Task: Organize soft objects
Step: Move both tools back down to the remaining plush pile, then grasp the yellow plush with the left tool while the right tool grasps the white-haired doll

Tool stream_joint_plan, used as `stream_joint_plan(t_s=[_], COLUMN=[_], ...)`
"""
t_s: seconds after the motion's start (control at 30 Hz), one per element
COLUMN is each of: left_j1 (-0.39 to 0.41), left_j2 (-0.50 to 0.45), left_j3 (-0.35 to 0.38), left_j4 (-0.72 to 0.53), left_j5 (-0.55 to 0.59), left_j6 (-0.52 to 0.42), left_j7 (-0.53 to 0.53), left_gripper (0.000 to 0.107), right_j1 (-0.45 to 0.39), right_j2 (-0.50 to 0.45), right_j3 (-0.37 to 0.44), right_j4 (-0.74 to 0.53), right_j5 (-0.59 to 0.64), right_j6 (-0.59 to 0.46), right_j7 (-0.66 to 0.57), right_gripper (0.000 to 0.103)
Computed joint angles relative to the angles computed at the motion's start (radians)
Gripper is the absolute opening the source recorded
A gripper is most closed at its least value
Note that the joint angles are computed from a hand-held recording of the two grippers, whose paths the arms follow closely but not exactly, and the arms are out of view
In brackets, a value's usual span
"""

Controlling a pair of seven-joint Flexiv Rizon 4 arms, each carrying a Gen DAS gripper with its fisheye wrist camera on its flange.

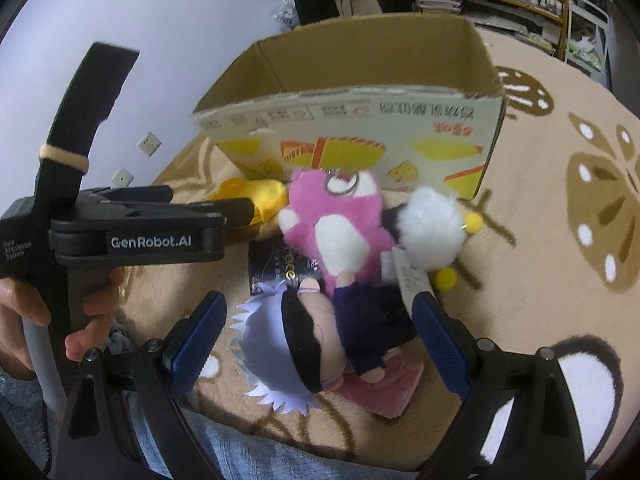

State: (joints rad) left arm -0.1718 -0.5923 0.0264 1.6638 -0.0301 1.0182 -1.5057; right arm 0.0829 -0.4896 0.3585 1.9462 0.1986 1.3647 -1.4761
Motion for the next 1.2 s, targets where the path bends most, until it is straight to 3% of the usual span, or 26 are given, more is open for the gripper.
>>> stream_joint_plan(t_s=[0.53,0.77,1.2], left_j1=[0.0,-0.005,0.005], left_j2=[-0.085,-0.095,-0.056], left_j3=[0.008,0.012,-0.018], left_j4=[-0.084,-0.091,-0.02], left_j5=[-0.009,0.006,-0.036], left_j6=[-0.047,-0.037,0.013], left_j7=[-0.032,-0.037,-0.008], left_gripper=[0.103,0.102,0.069], right_j1=[0.076,0.07,0.015], right_j2=[-0.043,-0.06,-0.092], right_j3=[-0.059,-0.057,-0.025], right_j4=[-0.04,-0.056,-0.092], right_j5=[-0.06,-0.066,-0.006], right_j6=[-0.098,-0.122,-0.186], right_j7=[0.056,0.072,0.026], right_gripper=[0.098,0.103,0.103])
